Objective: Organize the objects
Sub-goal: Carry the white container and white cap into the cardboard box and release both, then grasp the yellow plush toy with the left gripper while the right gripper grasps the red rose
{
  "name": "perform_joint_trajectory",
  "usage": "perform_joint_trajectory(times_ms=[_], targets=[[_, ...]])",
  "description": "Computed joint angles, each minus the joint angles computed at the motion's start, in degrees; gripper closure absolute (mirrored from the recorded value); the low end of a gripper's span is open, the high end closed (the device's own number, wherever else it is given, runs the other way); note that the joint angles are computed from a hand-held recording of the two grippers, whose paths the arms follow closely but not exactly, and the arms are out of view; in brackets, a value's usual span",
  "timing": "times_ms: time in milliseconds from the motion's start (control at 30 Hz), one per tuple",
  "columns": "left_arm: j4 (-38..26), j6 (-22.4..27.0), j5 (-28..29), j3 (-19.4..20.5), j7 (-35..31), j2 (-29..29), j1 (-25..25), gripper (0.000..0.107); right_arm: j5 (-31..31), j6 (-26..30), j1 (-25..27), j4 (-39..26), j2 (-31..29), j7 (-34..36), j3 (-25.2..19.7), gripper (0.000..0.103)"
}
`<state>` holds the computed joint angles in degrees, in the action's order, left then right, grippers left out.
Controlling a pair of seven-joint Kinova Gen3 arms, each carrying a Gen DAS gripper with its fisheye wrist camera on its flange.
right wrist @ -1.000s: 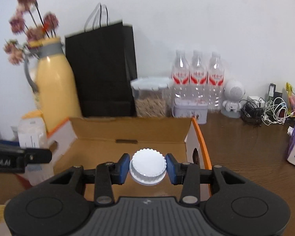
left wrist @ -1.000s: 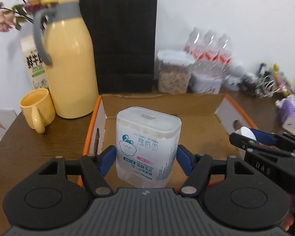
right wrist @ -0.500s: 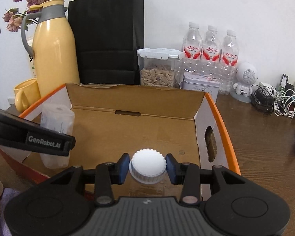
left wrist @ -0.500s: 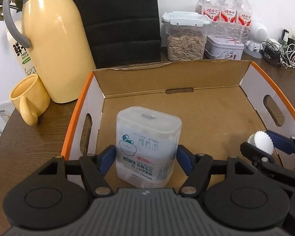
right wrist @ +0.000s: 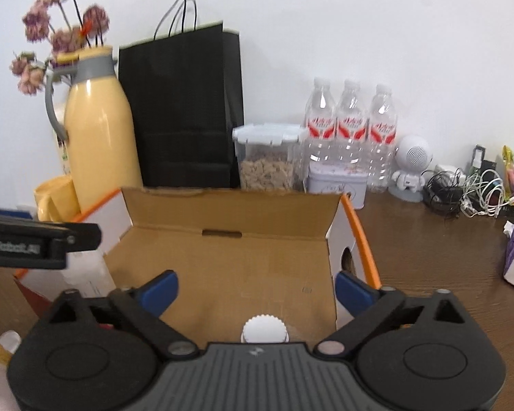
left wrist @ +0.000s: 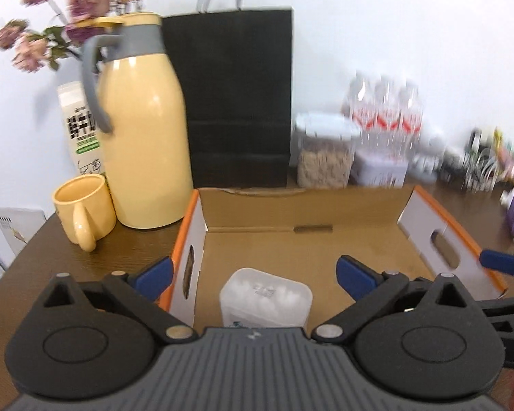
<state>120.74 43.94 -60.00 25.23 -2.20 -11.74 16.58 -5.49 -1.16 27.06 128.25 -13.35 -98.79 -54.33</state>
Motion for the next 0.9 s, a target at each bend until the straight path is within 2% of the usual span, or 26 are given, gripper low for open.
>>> perform_joint_trajectory(times_ms=[167, 300, 400, 467, 567, 667, 900], targets=[[4.2, -2.76, 1.85, 0.62, 1.31, -6.45, -1.67, 0.004, -0.69, -1.79, -10.04, 3.33, -5.74, -0.74, 9.61, 0.0], [6.73, -3.76, 5.95, 0.49, -1.55, -11.85, -2.21, 0.004, -0.77, -1.82, -17.98, 6.32, -11.23, -0.96, 16.29, 0.0], [8.33, -3.5, 9.76, 0.58, -3.89, -15.91, -2.06, 0.004, -0.28, 0.4, -22.42, 7.8, -14.82, -1.39, 19.58, 0.0], [8.5, -1.26, 12.6, 2.0, -5.73, -17.52, -2.29, 0.004, 0.23, 2.55, -24.54, 8.6, -17.13, -1.96, 20.79, 0.0], [9.35, -0.28, 16.71, 2.12, -9.0, -20.69, -1.48, 0.004, 0.96, 6.33, -26.52, 9.5, -20.63, -3.32, 21.27, 0.0], [9.62, 2.04, 20.42, 4.21, -11.82, -23.37, -1.73, 0.004, 1.54, 10.16, -28.91, 10.39, -23.87, -4.88, 22.06, 0.0], [10.65, 4.82, 28.1, 6.34, -17.28, -29.65, -2.09, 0.004, 2.25, 18.28, -34.02, 12.39, -29.86, -7.65, 24.19, 0.0]])
